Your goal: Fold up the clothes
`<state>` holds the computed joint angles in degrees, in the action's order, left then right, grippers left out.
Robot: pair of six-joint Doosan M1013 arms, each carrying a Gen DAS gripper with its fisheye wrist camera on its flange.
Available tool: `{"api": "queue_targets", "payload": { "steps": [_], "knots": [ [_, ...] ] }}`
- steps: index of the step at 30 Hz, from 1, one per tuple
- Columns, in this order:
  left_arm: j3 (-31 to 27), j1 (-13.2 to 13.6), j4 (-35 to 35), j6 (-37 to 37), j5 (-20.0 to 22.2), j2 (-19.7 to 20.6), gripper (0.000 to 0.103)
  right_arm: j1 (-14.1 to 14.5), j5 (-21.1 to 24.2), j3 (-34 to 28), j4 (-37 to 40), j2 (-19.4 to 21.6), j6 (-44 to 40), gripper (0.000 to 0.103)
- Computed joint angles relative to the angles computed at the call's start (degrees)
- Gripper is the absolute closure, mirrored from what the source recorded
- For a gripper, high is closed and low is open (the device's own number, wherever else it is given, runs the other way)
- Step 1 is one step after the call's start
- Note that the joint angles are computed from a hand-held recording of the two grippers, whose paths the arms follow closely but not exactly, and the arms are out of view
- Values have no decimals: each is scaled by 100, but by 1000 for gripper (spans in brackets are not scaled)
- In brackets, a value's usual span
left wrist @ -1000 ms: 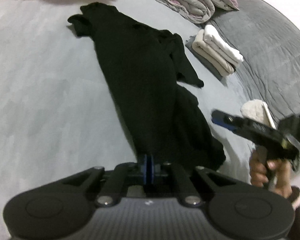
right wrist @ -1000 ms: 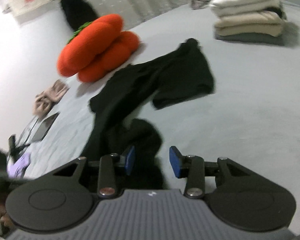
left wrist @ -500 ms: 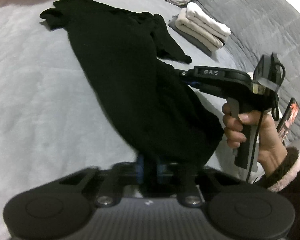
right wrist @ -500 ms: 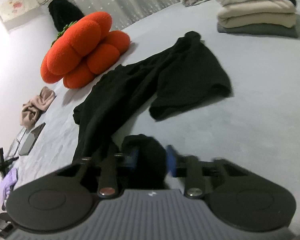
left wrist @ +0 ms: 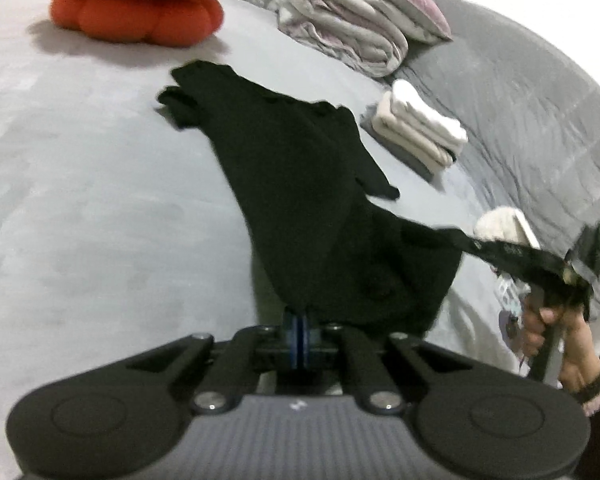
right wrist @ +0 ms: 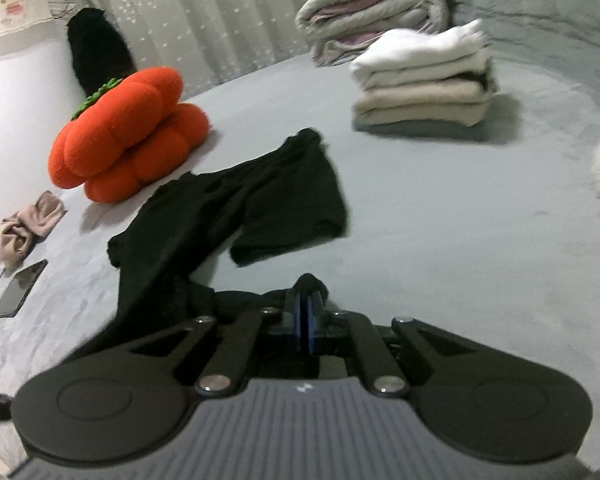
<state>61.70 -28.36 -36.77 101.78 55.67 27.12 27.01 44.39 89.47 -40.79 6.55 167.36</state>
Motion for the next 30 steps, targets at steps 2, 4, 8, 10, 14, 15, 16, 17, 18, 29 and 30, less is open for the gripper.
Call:
{"api": "queue_targets", "payload": {
  "steps": [2, 4, 8, 10, 14, 15, 16, 17, 18, 29, 30],
  "knots": [
    [99, 47, -84, 23, -99, -75, 101, 100, 235, 3, -81, -67, 101, 98],
    [193, 107, -204, 69, -185, -151, 101, 203, 418, 0, -170, -121, 190, 98],
    [424, 231, -461, 223, -362, -335, 101, 418, 686, 21, -346, -247, 384, 98],
    [519, 286, -572, 298, -440, -412, 101, 542, 803, 26, -463, -296, 506, 99],
    [598, 357, -653, 355, -447, -494, 101, 785, 973, 13, -597, -357, 582, 99],
    [586, 355, -639, 357, -424, -496, 101, 838, 1011, 4, -604, -364, 557, 99],
    [578, 364, -620, 388, -379, -504, 101, 888, 1066, -13, -607, -365, 514, 99],
    [562, 363, -556, 410, -330, -509, 101, 929, 1107, -23, -592, -368, 477, 99],
    [552, 359, -471, 425, -298, -517, 101, 958, 1133, -26, -559, -374, 446, 99],
    [291, 299, 272, 183, 480, -314, 101, 1050, 1349, 29, 127, -335, 33, 99],
    [278, 282, 355, 176, 508, -303, 101, 1032, 1339, 47, 213, -322, 5, 99]
  ]
}}
